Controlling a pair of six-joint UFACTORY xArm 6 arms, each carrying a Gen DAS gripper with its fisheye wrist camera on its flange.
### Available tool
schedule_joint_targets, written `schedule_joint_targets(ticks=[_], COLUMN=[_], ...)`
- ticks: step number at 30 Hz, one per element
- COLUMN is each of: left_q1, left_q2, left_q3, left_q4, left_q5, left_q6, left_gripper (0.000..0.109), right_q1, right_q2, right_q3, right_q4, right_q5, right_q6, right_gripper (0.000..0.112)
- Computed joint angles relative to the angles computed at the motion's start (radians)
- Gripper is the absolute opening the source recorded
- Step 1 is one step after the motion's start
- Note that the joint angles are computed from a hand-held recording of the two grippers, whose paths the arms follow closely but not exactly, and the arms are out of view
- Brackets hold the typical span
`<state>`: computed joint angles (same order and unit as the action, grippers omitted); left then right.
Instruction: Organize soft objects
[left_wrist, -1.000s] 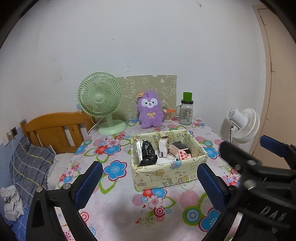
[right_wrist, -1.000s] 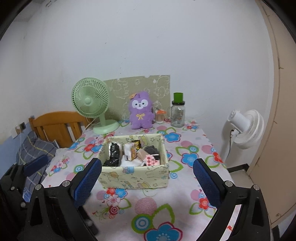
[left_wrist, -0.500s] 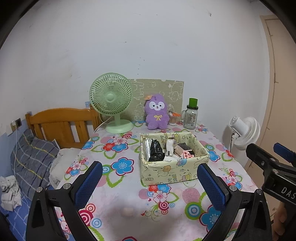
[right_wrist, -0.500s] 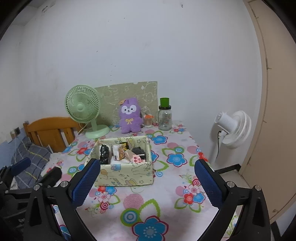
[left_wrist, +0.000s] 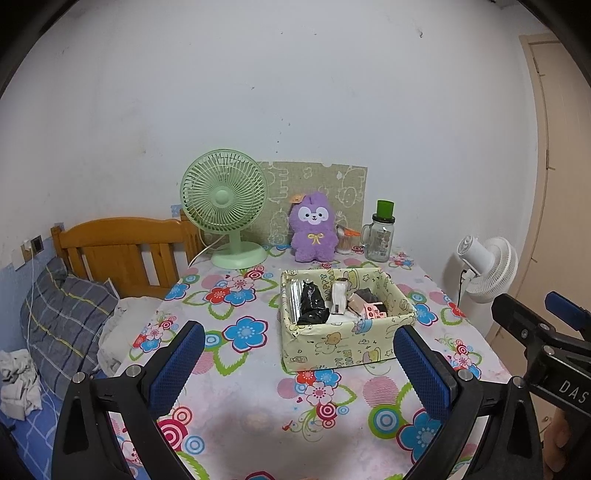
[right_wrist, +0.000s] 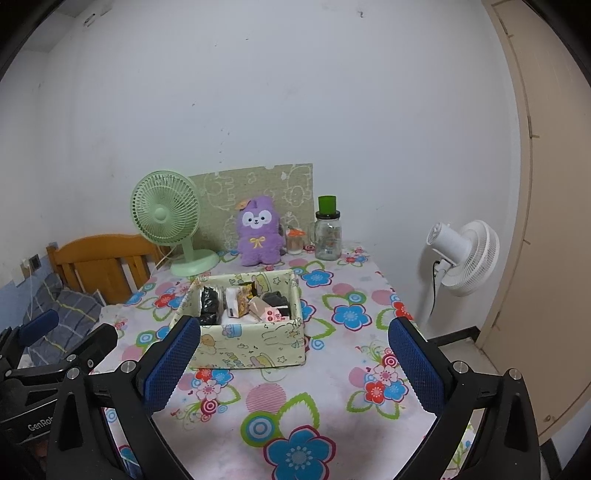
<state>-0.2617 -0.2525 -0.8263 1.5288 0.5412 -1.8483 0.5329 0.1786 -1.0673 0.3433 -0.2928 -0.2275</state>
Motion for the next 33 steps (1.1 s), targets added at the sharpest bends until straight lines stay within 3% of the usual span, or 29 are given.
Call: schedule_joint_targets(ticks=[14,22,33], left_q1=[0.004,0.012,0.015], left_q2=[0.0,0.011,0.028], left_q3=[-0.005,-0.011,-0.021], left_q4=[-0.005,-0.01,-0.007], left_q5=[0.001,-0.003,-0.01], left_q6=[0.007,0.009,0.007], left_gripper=[0.103,0.103,0.103], right_q1=[-0.015,-0.002,-0.007], right_q2=[0.006,0.021,0.021], right_q3=[-0.002,-0.023,-0.021], right_q4=[-0.079,0.002,-0.022], right_q5=[0.0,0.009,0.011], right_q6=[0.073,0.012,0.032], right_gripper=[0.103,0.103,0.103])
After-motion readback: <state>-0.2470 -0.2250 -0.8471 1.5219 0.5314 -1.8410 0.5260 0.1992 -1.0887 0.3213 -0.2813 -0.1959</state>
